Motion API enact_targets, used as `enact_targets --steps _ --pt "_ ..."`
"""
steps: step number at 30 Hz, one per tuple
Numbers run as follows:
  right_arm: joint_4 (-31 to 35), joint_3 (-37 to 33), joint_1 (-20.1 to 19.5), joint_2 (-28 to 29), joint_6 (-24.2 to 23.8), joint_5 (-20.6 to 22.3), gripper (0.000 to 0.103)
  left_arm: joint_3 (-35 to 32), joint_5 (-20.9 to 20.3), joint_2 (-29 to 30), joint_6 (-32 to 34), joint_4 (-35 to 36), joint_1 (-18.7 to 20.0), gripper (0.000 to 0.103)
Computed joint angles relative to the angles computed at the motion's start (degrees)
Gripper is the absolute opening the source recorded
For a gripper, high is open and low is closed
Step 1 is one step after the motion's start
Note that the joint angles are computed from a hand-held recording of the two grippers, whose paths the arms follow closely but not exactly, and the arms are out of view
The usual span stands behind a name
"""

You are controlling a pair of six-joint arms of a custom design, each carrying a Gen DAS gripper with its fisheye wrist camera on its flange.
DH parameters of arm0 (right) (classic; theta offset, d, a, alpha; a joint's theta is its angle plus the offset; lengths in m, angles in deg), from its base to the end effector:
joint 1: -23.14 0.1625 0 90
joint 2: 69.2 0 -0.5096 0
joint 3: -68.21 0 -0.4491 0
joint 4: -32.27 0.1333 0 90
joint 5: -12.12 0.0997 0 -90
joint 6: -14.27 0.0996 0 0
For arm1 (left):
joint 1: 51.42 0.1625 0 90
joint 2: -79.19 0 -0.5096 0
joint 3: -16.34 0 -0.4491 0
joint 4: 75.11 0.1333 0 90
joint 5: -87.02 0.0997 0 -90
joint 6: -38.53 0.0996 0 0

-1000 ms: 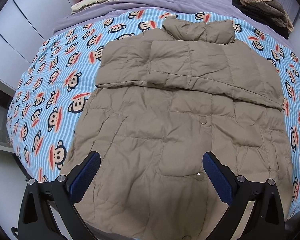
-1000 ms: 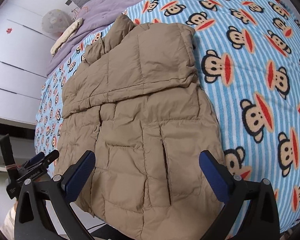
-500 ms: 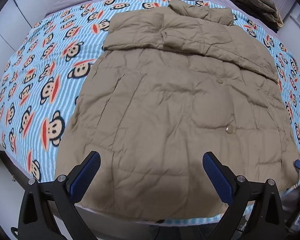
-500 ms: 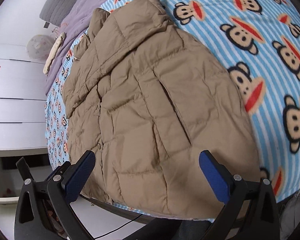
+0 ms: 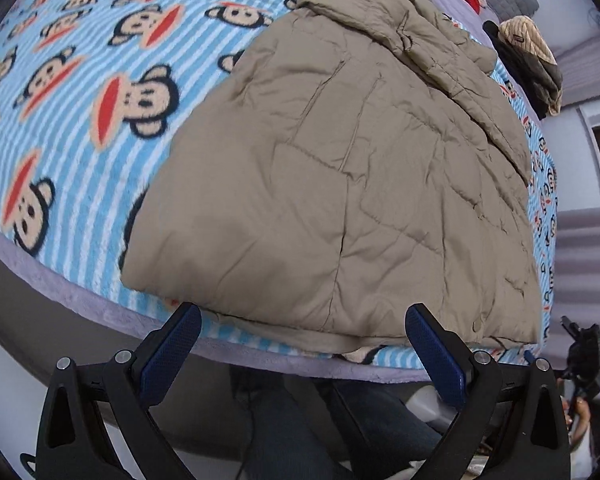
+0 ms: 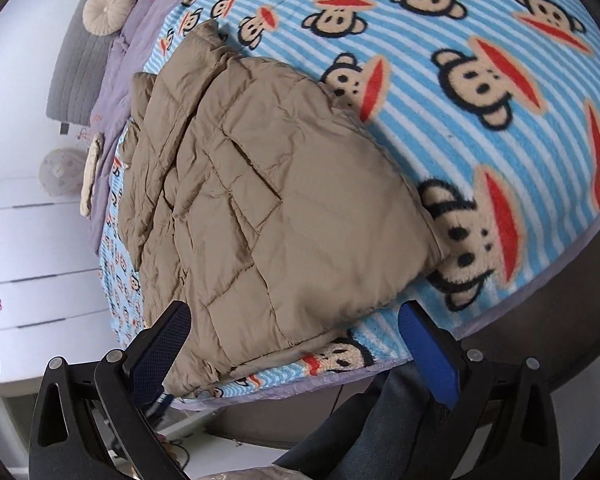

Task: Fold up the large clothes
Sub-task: 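Move both tools to the hem edge of the beige jacket, then grasp the jacket hem with both tools and fold it over toward the collar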

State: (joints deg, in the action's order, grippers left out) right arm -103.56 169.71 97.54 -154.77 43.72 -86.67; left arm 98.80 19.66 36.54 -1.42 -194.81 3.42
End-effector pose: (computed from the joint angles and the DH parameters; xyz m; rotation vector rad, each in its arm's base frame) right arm -0.0494 -0.6161 0.5117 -1.1849 -2.6991 0.8085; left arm -0.3214 -0.7544 0.1122 -0.0655 2.7188 -0.1411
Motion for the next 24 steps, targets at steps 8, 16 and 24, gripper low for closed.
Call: enact_targets --steps 8,16,24 --pt "-7.85 5.63 -3.27 -0.24 5.87 9.71 0.092 0.19 -6.34 2.34 1.17 -6.07 1.48 0.102" --pt "-13.09 7.45 -4.45 1.08 8.09 15.30 0.071 -3.94 -10.03 4.92 6.28 -6.50 1.80 0.047" --pt "-13.82 5.72 -3.74 2.04 5.09 14.70 0.010 -5.75 -9.46 4.88 7.91 -7.28 1.42 0.015"
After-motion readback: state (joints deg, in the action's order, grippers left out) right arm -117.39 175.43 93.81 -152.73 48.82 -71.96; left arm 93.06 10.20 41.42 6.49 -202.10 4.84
